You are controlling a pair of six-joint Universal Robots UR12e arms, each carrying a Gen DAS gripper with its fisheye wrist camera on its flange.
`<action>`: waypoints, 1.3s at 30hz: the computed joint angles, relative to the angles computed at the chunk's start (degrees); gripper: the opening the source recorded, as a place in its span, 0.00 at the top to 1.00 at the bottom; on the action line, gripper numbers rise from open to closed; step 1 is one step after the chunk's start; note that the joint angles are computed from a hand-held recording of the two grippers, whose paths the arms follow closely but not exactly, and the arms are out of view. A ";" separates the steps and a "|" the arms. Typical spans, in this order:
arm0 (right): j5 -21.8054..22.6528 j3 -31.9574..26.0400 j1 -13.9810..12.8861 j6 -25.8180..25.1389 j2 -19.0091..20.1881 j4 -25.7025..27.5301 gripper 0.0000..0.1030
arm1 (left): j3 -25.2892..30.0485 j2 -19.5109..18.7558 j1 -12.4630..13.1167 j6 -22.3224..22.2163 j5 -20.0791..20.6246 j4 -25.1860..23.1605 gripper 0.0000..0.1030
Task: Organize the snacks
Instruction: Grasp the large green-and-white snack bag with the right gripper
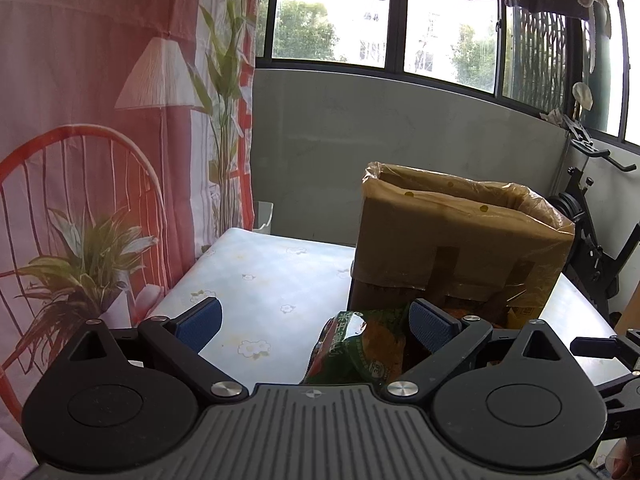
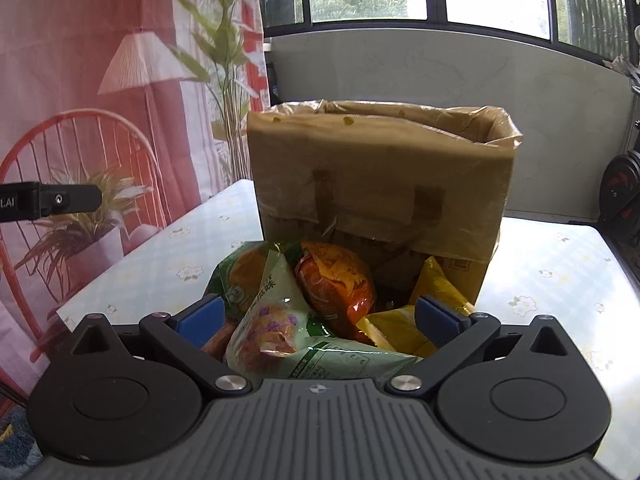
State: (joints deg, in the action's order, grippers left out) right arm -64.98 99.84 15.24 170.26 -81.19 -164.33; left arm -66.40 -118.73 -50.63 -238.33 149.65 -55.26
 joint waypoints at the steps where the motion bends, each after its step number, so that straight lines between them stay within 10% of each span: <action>1: -0.57 -0.27 0.46 -2.22 0.39 0.95 0.01 | -0.57 0.15 0.30 1.04 -0.93 1.22 0.06; 7: -0.36 0.24 1.76 -13.36 1.14 1.62 0.04 | -2.80 0.73 1.40 1.30 -5.66 4.13 0.09; 24: -8.30 1.05 4.13 -24.73 2.45 1.73 0.05 | -3.37 -0.09 0.54 -3.58 -8.34 -0.28 0.12; 39: -7.93 2.22 2.45 -16.53 1.69 3.68 0.18 | -3.68 -0.46 0.14 -4.31 -10.57 -0.95 0.12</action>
State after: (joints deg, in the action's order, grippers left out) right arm -72.90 102.06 17.69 153.73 -79.50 -160.65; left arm -70.08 -119.19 -50.49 -242.63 139.08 -56.21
